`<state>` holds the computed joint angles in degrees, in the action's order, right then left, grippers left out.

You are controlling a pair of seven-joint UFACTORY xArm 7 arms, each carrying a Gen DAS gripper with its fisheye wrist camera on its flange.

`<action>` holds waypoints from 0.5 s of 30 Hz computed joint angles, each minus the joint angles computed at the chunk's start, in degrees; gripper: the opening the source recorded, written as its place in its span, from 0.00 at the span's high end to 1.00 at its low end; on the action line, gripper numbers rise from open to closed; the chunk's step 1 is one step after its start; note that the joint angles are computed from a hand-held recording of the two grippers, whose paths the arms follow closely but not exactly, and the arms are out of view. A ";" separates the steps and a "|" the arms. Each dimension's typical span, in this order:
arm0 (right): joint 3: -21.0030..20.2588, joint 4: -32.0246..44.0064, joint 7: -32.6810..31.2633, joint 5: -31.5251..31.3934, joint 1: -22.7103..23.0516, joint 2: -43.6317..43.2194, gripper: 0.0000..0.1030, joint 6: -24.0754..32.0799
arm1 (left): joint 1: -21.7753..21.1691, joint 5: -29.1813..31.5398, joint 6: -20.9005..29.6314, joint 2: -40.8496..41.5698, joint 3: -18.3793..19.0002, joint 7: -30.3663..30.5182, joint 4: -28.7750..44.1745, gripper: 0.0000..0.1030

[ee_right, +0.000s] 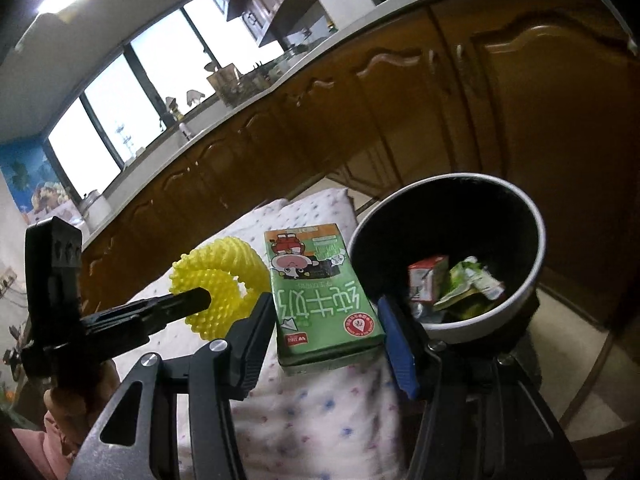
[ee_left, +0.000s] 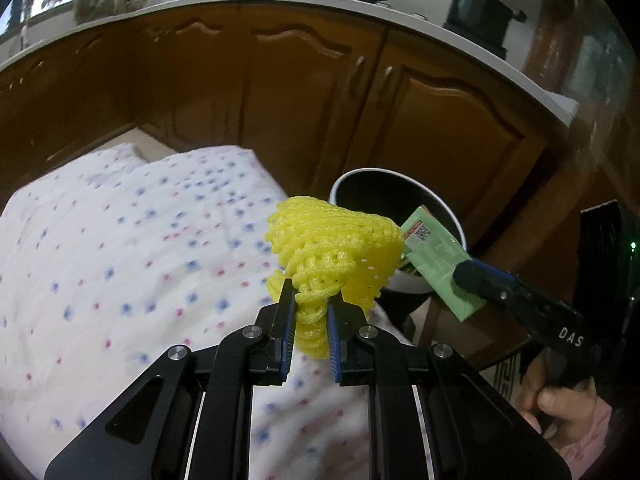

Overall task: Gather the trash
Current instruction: 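Carry foam sleeve and green carton over the bin and release both inside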

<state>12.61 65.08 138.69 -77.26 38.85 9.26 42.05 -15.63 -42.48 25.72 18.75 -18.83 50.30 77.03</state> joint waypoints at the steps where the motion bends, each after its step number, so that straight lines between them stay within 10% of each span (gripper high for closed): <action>1: 0.00 -0.70 0.05 0.22 0.01 -0.73 0.48 0.42 | -0.28 0.27 -0.11 -0.02 -0.12 0.01 0.10 0.88; 15: 1.98 -6.42 0.16 2.63 -2.68 -5.92 0.49 3.16 | -3.86 6.92 -0.71 3.03 -0.79 -4.68 4.66 0.88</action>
